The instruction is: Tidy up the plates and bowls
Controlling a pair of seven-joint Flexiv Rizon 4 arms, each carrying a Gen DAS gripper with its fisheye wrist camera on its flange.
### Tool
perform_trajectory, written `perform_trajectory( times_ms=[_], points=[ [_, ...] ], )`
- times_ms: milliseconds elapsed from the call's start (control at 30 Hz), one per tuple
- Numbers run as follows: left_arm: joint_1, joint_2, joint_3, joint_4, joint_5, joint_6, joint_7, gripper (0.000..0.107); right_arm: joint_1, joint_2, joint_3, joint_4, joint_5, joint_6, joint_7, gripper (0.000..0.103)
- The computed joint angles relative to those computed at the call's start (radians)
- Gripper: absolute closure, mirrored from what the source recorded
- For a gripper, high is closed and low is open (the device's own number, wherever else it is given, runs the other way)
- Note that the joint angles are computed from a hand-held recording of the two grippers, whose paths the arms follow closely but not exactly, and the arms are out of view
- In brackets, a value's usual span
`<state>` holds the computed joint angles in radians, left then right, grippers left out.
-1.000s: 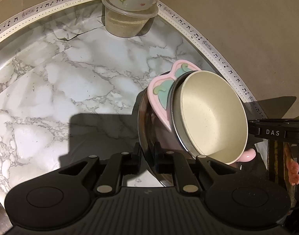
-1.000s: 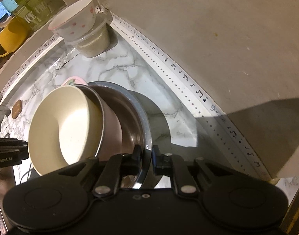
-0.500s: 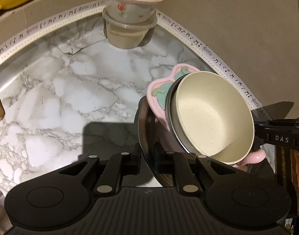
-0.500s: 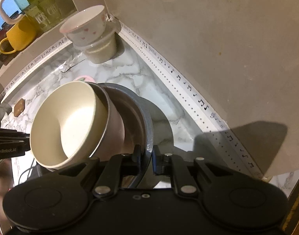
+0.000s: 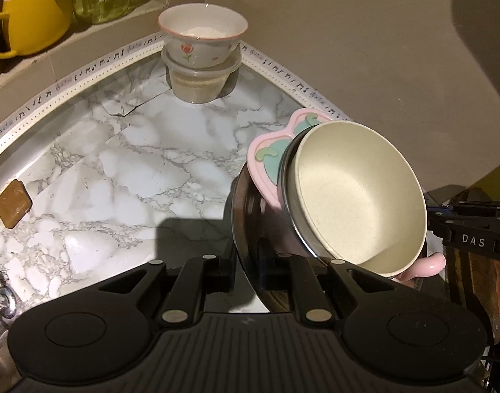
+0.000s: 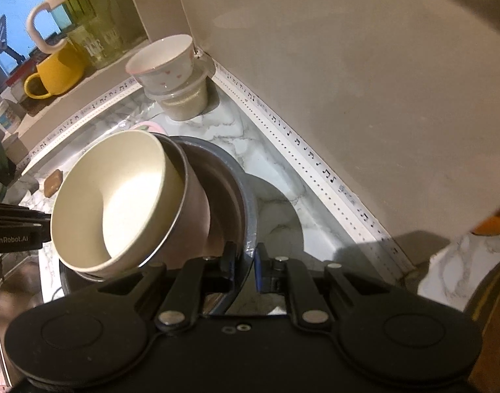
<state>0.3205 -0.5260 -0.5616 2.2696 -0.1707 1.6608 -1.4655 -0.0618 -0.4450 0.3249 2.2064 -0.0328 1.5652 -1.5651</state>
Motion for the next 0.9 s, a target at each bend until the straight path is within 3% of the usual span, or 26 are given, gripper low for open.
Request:
perform_trajectory(
  times_ms=[567, 800, 900],
  points=[
    [0.263, 0.197, -0.32, 0.189, -0.008, -0.034, 0.001, 0.095, -0.099, 0.193, 0.115, 0.184, 0.11, 0.058, -0.079, 0.091],
    [0.403, 0.282, -0.497, 0.267, -0.005, -0.062, -0.038, 0.095, -0.132, 0.265, 0.182, 0.224, 0.251, 0.021, -0.174, 0.09],
    [0.505, 0.311, -0.614, 0.299, 0.008, -0.081, -0.072, 0.095, -0.144, 0.295, 0.211, 0.228, 0.34, -0.01, -0.24, 0.09]
  ],
)
